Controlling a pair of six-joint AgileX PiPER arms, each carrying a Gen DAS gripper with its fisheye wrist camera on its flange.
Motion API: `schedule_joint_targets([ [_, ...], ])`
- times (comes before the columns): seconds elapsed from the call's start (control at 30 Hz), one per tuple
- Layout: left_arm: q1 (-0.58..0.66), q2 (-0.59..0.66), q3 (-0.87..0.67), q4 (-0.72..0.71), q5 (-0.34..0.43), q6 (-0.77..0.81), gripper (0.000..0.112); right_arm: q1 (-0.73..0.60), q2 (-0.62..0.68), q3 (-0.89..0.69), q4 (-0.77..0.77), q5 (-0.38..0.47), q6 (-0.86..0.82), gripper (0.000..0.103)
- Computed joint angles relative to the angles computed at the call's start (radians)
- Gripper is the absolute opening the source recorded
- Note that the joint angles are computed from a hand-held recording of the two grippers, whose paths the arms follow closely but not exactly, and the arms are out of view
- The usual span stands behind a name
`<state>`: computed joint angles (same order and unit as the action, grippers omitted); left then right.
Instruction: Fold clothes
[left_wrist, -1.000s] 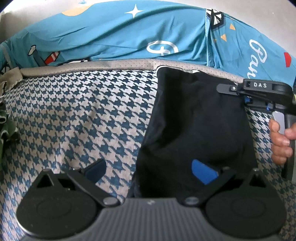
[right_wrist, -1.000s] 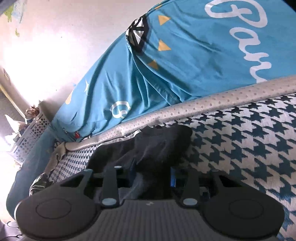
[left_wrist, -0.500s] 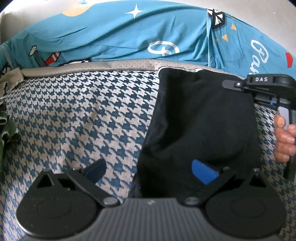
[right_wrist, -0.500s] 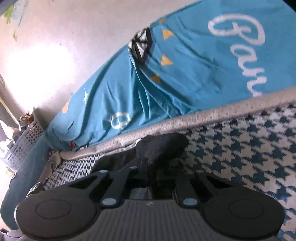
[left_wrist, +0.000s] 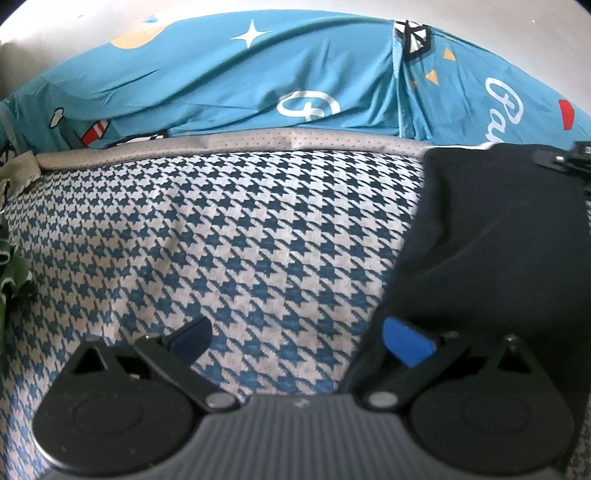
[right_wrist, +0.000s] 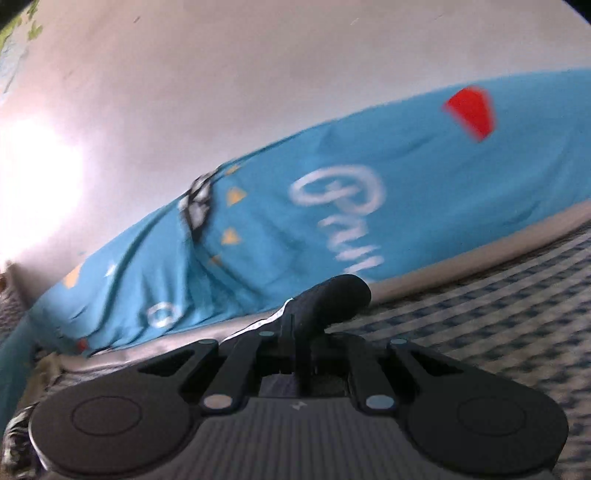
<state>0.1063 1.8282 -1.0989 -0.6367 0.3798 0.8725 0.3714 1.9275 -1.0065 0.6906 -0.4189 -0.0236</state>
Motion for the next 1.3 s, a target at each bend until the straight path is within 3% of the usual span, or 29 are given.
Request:
schedule_joint_targets([
  [0.3,-0.047,-0.034,0.038,-0.012,-0.018,0.028,0.103,-0.017,-0.175,0.288,0.306,-0.171,-0.173,0.009],
  [0.4,-0.067,-0.046,0.053,-0.019,-0.025,0.041,0.103,-0.027,-0.226,0.349,0.431,-0.187,-0.274,0.009],
  [0.53,-0.092,-0.064,0.07,-0.025,-0.036,0.067,0.103,-0.071,-0.255,0.377,0.587,-0.128,-0.441,0.01],
  [0.63,-0.107,-0.073,0.079,-0.027,-0.04,0.075,0.103,-0.105,-0.291,0.396,0.679,-0.069,-0.529,0.02],
  [0.7,-0.114,-0.076,0.081,-0.029,-0.04,0.076,0.103,-0.088,-0.313,0.422,0.688,-0.111,-0.511,0.039],
  [0.77,-0.121,-0.075,0.079,-0.019,-0.044,0.067,0.103,-0.062,-0.333,0.437,0.717,-0.16,-0.525,0.044],
  [0.83,-0.125,-0.072,0.076,-0.001,-0.046,0.05,0.103,-0.047,-0.361,0.456,0.685,-0.173,-0.504,0.044],
  [1.1,-0.125,-0.067,0.074,0.028,-0.036,0.035,0.103,-0.081,-0.311,0.409,0.198,-0.009,-0.149,0.044],
  [1.3,-0.107,-0.061,0.06,0.026,-0.006,0.049,0.103,-0.065,-0.243,0.328,0.005,0.073,-0.009,0.044],
])
